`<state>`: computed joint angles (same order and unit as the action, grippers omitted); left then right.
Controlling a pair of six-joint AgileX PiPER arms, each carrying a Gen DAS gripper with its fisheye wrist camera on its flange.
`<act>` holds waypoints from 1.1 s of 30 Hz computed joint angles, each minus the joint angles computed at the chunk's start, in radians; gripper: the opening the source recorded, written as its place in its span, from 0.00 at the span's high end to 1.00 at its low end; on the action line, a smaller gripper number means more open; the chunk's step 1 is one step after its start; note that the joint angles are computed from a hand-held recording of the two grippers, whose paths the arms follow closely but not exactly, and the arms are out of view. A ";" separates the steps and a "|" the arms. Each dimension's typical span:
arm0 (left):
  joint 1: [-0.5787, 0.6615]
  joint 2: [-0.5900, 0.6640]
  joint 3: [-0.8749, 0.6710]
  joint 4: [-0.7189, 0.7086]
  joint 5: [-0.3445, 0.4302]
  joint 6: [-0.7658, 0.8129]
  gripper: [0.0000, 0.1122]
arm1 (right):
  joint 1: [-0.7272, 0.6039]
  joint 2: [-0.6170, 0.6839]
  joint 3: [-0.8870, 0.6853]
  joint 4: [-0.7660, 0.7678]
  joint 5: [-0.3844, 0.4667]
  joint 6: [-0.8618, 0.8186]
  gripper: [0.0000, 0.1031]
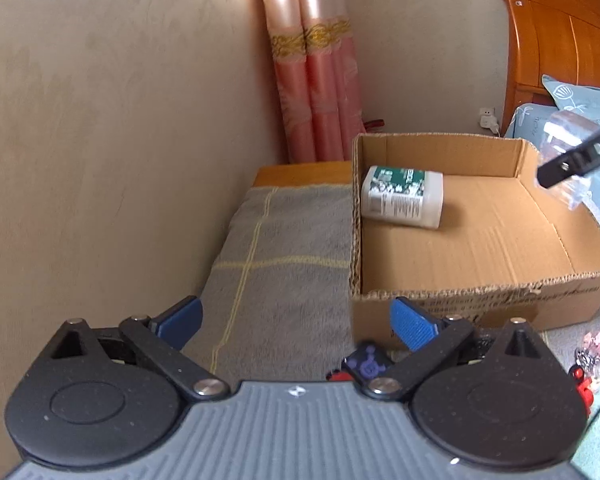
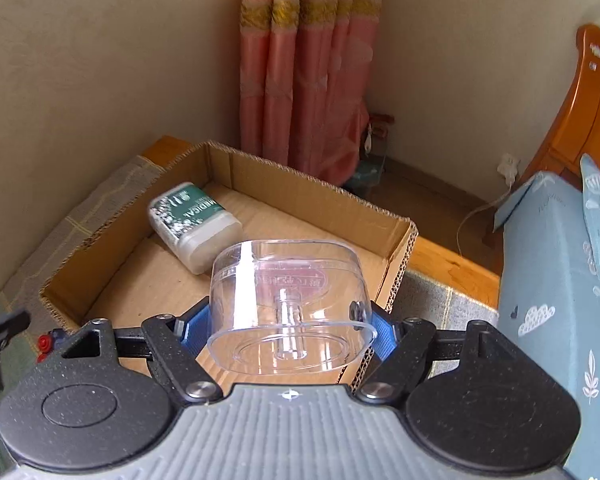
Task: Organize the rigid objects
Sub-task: 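Carry both items into the cardboard box and open both tools, then withdraw both tools from the box toward the remaining items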
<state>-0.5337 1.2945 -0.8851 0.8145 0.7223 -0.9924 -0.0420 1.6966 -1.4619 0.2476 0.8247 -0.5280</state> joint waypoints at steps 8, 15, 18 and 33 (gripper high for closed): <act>-0.031 -0.046 0.059 -0.003 -0.014 -0.004 0.11 | 0.041 0.155 -0.138 -0.125 -0.033 0.198 0.04; -0.035 -0.055 0.067 -0.007 -0.036 0.006 0.11 | 0.005 0.063 -0.043 -0.039 -0.046 0.105 0.01; -0.041 -0.064 0.077 -0.015 -0.038 0.012 0.11 | -0.021 -0.001 0.024 0.032 -0.054 0.041 0.00; -0.118 -0.150 0.155 -0.014 -0.024 -0.022 0.11 | -0.239 -0.383 0.526 0.405 -0.152 -0.444 0.00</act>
<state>-0.6518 1.1448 -0.7297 0.8007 0.6981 -1.0142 -0.2810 1.3135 -0.9363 0.6525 0.6722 -0.9724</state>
